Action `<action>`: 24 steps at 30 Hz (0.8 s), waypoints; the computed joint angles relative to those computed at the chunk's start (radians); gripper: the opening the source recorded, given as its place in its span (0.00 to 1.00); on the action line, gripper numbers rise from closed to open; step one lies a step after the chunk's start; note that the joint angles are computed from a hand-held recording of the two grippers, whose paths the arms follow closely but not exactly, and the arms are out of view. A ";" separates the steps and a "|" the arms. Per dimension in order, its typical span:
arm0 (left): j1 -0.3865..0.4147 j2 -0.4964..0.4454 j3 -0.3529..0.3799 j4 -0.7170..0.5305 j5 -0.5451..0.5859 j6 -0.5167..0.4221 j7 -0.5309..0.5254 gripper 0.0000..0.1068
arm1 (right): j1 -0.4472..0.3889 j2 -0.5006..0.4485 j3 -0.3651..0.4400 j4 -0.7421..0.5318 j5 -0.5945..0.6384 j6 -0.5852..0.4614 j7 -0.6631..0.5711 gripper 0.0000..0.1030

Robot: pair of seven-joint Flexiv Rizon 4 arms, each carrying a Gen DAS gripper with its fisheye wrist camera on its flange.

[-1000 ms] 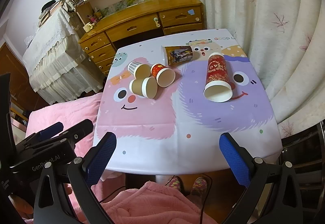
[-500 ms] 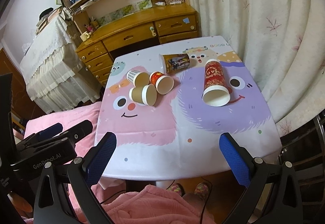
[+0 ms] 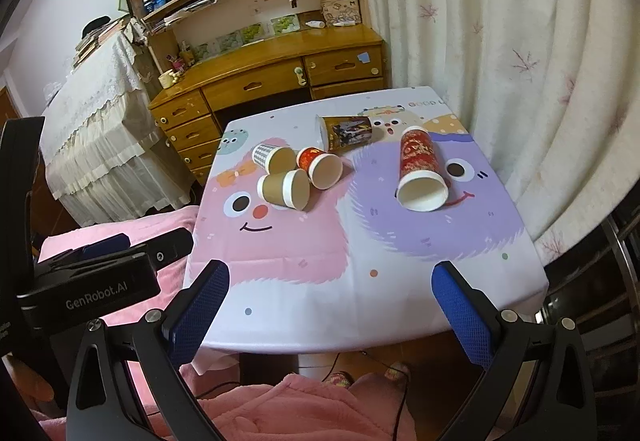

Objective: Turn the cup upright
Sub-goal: 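Move the left tool toward the tall red cup lying on its side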

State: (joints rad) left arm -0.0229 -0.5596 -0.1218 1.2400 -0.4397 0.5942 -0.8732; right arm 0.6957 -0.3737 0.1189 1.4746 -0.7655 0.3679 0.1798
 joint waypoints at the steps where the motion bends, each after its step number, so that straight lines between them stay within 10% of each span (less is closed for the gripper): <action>1: 0.004 0.000 -0.006 0.001 -0.010 -0.011 0.003 0.88 | 0.004 0.004 0.002 0.004 0.005 -0.009 0.012 0.99; 15: -0.056 -0.053 0.004 -0.067 0.040 -0.082 -0.098 0.88 | -0.066 0.104 0.049 0.160 0.083 -0.003 0.011 0.99; 24: -0.183 -0.312 0.027 -0.504 0.182 -0.413 -0.327 0.88 | -0.267 0.196 0.035 0.345 0.235 0.297 -0.136 0.99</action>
State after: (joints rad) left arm -0.2062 -0.8717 -0.0945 0.7361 -0.2577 0.1815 -1.2002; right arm 0.4289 -0.1775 0.1539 1.8196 -0.5300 0.6651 0.0434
